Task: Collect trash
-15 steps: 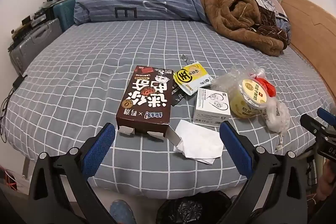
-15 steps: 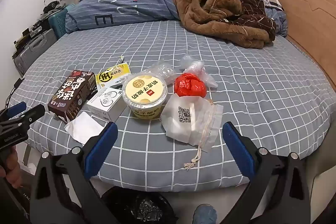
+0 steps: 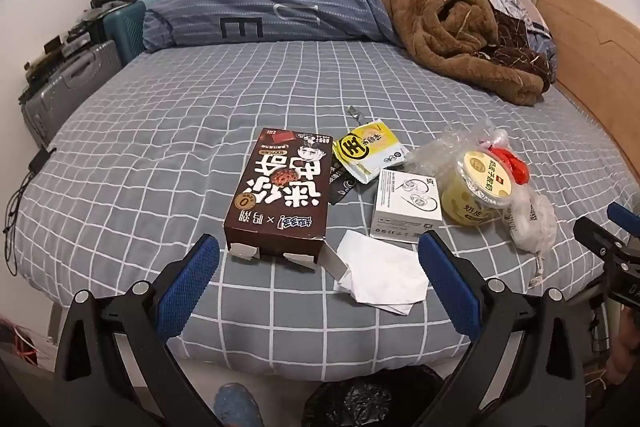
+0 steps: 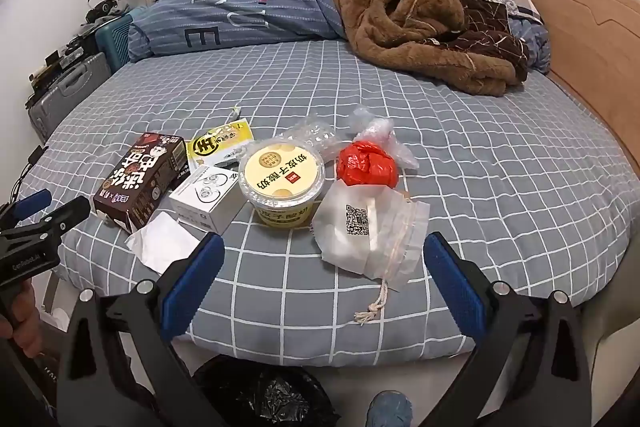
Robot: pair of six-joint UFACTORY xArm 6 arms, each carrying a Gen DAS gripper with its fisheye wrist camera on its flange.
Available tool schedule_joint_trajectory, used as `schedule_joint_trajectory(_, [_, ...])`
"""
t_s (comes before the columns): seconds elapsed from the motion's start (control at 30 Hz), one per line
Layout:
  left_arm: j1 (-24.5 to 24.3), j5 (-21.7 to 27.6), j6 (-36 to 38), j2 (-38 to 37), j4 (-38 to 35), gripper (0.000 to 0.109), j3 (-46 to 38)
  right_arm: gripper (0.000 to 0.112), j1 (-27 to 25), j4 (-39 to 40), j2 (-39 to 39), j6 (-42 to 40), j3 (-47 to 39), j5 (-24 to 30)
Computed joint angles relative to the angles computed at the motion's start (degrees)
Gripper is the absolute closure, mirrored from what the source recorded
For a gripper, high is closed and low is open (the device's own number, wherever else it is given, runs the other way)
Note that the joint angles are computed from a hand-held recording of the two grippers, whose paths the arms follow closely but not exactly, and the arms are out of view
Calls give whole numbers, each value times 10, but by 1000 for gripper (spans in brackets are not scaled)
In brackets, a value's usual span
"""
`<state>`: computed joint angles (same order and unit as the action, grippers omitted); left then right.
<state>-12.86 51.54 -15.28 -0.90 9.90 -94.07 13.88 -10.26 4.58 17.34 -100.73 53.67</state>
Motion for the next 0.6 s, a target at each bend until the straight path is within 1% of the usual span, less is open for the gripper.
schedule_joint_trajectory(0.6, [-10, 12, 1, 5, -2, 11, -10, 16, -3, -1, 0, -4, -3, 2])
